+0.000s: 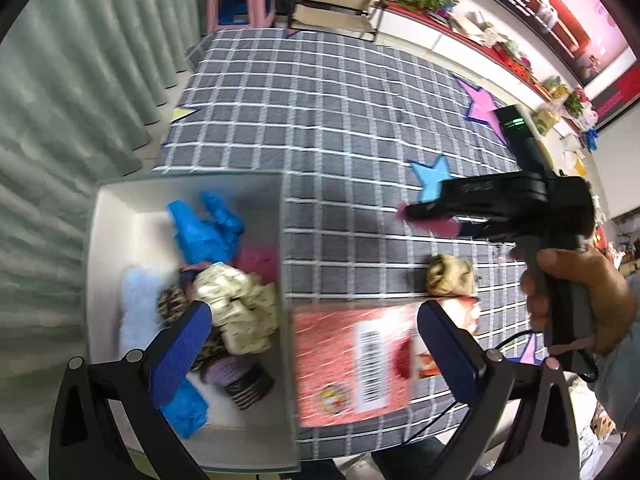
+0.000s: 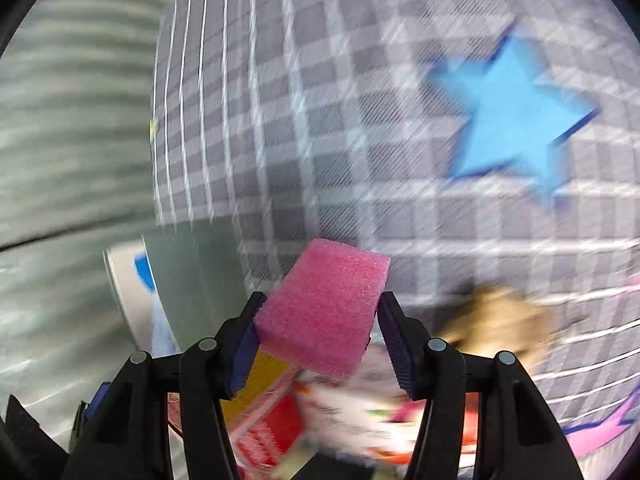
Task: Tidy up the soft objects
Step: 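Grasp pink foam block with right tool while left tool grasps beige sock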
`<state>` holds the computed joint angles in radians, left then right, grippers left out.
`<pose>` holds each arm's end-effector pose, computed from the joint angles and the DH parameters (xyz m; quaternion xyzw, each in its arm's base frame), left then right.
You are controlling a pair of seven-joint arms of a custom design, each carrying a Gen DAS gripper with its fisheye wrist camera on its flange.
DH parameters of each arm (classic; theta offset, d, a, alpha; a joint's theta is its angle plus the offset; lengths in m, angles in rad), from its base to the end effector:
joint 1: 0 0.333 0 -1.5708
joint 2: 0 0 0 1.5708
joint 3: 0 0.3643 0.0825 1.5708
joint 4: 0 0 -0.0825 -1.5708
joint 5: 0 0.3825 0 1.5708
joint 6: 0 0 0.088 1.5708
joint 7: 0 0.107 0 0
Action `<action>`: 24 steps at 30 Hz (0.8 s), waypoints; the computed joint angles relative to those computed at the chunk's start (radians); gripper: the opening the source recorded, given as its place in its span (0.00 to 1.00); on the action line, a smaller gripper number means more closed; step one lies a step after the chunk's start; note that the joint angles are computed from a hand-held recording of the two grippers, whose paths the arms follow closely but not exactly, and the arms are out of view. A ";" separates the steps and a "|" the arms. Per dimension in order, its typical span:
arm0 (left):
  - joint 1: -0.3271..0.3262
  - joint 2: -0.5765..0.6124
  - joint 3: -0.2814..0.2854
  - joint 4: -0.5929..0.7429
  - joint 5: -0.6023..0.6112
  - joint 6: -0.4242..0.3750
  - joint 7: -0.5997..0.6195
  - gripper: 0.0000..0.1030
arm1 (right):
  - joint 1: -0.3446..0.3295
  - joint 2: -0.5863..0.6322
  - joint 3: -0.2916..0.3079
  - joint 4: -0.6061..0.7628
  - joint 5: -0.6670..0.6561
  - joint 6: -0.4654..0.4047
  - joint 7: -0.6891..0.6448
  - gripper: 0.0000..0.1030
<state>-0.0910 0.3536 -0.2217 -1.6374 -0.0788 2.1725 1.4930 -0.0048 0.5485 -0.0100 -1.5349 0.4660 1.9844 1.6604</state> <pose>0.6629 -0.1959 0.4815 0.6378 -0.7611 0.1182 0.0071 0.7147 0.0188 0.3757 -0.5746 0.7912 0.1822 0.1036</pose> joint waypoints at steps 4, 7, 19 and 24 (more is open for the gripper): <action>-0.030 0.049 -0.030 0.067 -0.016 -0.028 0.016 1.00 | 0.003 -0.092 -0.078 -0.096 -0.129 0.131 0.021 0.56; -0.054 0.101 -0.052 0.127 -0.033 -0.072 0.032 1.00 | -0.009 -0.155 -0.126 -0.191 -0.238 0.206 0.043 0.57; -0.239 0.449 -0.052 0.531 0.061 -0.373 -0.006 1.00 | -0.139 -0.244 -0.161 -0.379 -0.264 0.218 0.069 0.86; -0.304 0.577 -0.027 0.722 0.114 -0.507 -0.031 1.00 | -0.154 -0.260 -0.148 -0.406 -0.269 0.223 -0.014 0.86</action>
<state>-0.3951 0.9306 -0.2488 -0.9158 0.0355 1.6658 1.4615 -0.1592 0.2887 -0.1578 -1.9412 0.1968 2.2076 1.6459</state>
